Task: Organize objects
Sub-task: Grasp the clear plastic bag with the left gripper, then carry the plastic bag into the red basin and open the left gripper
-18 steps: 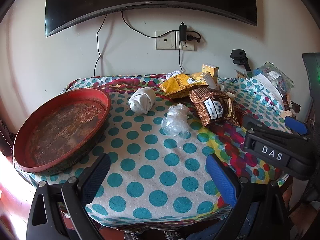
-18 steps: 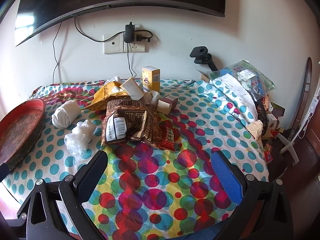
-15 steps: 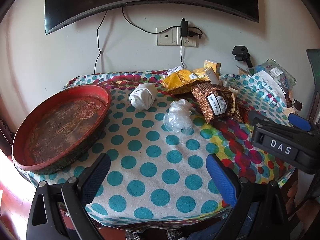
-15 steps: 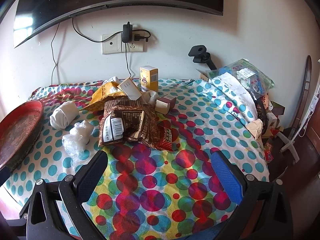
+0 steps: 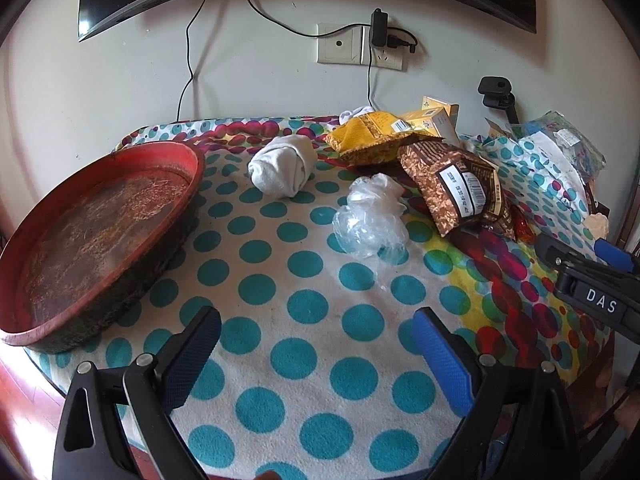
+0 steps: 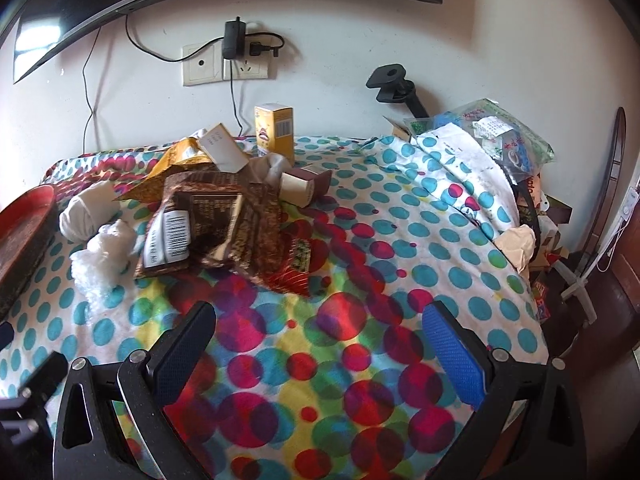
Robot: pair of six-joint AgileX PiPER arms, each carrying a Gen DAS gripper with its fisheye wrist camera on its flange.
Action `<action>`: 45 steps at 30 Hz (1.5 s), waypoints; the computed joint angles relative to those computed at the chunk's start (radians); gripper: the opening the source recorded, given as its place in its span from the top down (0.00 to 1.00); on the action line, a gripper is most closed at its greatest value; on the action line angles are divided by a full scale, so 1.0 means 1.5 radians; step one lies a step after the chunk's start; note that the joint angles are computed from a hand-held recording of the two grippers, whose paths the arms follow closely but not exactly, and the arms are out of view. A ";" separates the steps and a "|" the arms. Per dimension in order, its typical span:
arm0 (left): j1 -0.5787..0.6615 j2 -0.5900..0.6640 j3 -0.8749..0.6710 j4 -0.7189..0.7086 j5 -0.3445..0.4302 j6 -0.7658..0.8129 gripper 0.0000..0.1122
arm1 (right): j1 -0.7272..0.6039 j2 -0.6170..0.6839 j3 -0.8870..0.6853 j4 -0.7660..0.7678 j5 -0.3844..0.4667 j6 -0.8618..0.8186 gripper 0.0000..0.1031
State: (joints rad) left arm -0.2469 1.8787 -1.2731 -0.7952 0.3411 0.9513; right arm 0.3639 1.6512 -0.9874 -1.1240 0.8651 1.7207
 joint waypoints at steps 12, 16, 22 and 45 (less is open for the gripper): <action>-0.068 0.165 -0.309 0.273 0.135 -0.267 0.12 | -0.093 -0.023 0.083 -0.045 -0.184 0.058 0.00; -0.082 0.222 -0.399 0.343 0.184 -0.337 0.12 | -0.099 -0.040 0.106 -0.075 -0.205 0.091 0.00; -0.087 0.264 -0.471 0.376 0.223 -0.399 0.62 | -0.110 -0.049 0.112 -0.081 -0.220 0.106 0.00; 0.064 0.016 -0.124 0.197 0.118 -0.195 0.68 | -0.053 -0.020 0.072 -0.057 -0.215 0.034 0.00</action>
